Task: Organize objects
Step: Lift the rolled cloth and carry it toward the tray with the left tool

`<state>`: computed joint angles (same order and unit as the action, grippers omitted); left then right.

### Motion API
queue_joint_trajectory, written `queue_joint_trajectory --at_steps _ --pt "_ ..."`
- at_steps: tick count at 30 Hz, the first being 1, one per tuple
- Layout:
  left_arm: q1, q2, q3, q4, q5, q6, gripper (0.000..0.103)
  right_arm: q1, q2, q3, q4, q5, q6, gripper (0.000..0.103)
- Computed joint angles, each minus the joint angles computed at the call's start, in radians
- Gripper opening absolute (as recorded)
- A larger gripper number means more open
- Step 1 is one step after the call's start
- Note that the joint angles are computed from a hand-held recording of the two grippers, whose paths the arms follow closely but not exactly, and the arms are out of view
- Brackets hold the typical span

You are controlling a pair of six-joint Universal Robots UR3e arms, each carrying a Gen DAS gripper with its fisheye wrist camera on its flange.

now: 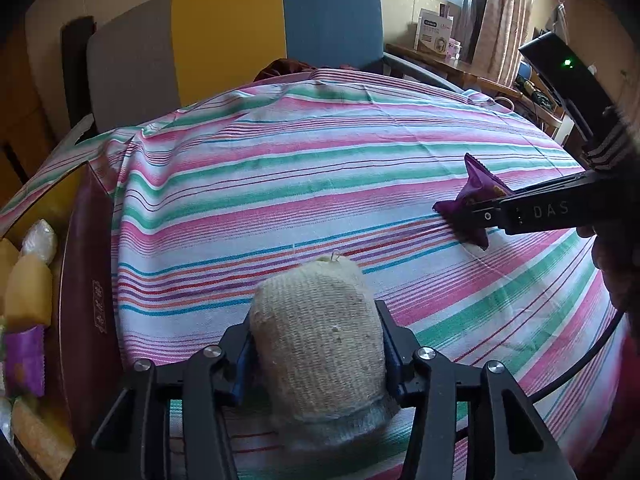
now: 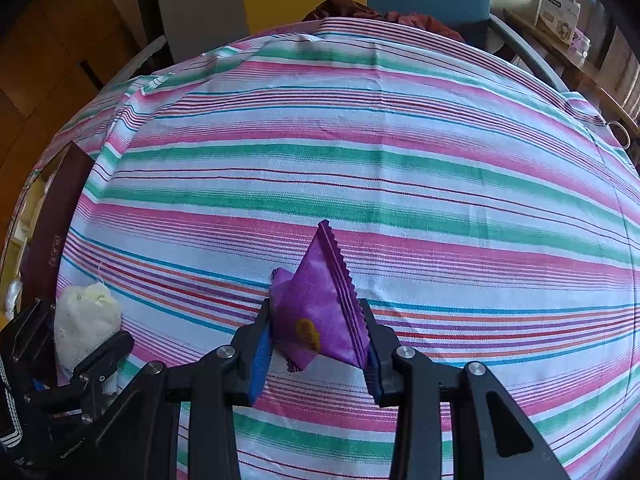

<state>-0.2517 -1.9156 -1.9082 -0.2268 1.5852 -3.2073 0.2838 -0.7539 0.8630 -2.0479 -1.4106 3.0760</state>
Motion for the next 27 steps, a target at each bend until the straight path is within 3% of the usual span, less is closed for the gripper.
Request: queue_joint_trajectory --at_steps 9,14,18,22,27 --pt "0.038 0.137 -0.034 -0.057 -0.084 0.003 0.050 0.008 0.000 0.010 -0.022 -0.014 -0.008 0.038" --pt "0.143 0.316 -0.093 -0.151 -0.216 0.029 0.050 0.014 0.001 0.014 -0.032 -0.025 -0.009 0.038" --pt "0.311 0.506 -0.178 -0.260 -0.338 0.087 0.050 0.021 0.005 0.005 -0.030 -0.040 -0.010 0.038" --pt "0.608 0.700 -0.258 -0.468 -0.487 0.214 0.050 0.030 0.012 -0.007 -0.025 -0.060 -0.010 0.038" --pt "0.886 0.768 -0.297 -0.671 -0.575 0.337 0.050 0.036 0.017 -0.020 -0.018 -0.072 -0.010 0.038"
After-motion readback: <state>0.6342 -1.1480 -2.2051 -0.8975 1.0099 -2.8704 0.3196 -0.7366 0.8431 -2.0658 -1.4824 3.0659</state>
